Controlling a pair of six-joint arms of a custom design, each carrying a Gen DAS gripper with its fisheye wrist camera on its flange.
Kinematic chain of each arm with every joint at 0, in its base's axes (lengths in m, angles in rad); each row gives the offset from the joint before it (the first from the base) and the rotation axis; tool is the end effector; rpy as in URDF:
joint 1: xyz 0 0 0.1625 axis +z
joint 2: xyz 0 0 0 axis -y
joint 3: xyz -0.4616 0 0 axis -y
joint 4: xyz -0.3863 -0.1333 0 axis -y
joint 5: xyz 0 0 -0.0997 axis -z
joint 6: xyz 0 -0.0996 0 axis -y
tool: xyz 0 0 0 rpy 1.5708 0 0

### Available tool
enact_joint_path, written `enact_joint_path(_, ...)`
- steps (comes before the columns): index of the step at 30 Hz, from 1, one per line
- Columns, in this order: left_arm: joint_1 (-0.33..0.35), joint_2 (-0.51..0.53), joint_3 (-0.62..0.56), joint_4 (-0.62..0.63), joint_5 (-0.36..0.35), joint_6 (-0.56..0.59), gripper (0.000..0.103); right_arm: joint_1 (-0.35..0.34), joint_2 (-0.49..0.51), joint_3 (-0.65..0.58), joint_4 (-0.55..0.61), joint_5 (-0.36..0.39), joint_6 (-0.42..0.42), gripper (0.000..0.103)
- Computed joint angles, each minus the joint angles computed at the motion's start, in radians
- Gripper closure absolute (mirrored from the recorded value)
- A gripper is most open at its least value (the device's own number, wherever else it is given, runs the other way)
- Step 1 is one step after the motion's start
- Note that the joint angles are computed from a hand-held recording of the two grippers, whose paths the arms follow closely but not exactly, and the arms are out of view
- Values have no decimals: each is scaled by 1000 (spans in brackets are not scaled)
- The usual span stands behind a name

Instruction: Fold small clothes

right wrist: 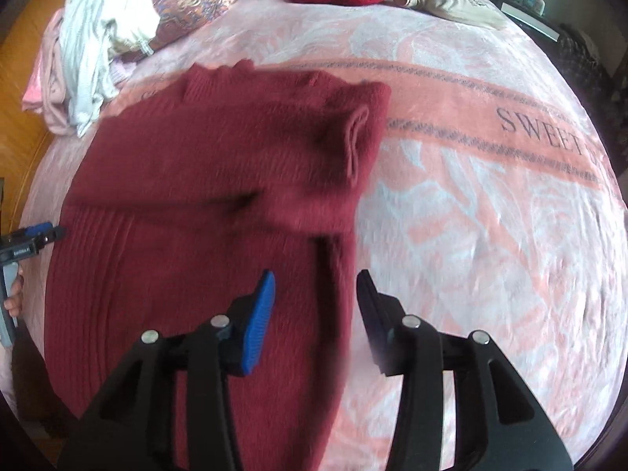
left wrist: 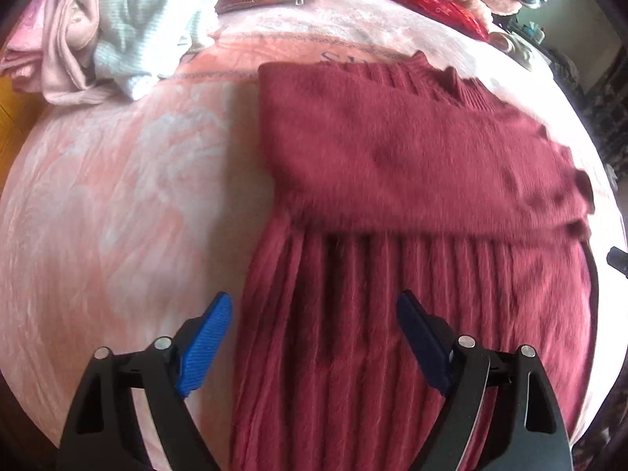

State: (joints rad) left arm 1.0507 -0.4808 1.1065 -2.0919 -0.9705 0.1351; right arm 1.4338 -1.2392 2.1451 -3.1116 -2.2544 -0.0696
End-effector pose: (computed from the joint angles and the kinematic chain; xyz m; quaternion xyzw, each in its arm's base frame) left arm -0.2395 -0.7997 0.0576 0.3216 0.8983 -0.0075 0.2994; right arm -0.0006 -0.5195 0.2919 -0.1347 -0.8910 0.2597 0.3471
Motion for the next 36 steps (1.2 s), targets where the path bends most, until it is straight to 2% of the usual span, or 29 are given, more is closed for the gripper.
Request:
enact_joint_path(4,12,-153,215,-14,23,12,16,32,-61,180,-6,22,77,52)
enact_joint_path(7,22,-238,330,-7,46,6,16,67,-85,281,-18,6,147,42)
enact_joint_path(10,30,-301,418,-25,67,18,16,104,-93,353,-24,-24,222,40)
enact_joint_path(13,39,-346,471,-16,44,-6,16,118,-100,410,-41,6,270,35)
enact_joint_path(17,47,-383,525,-15,22,-15,16,114,-80,467,-91,35,317,33)
enact_joint_path(20,47,-399,558,-13,19,-13,16,94,-59,500,-141,67,329,33)
enact_joint_path(25,44,-436,630,-38,15,-12,16,85,-30,523,-191,80,331,32)
enact_joint_path(32,60,-483,685,-43,-12,-32,14,101,16,538,-256,108,325,33)
enact_joint_path(35,75,-505,708,-60,-22,-23,18,100,31,552,-284,115,307,46)
enact_joint_path(36,72,-488,700,-69,-28,-25,26,98,35,556,-296,127,296,56)
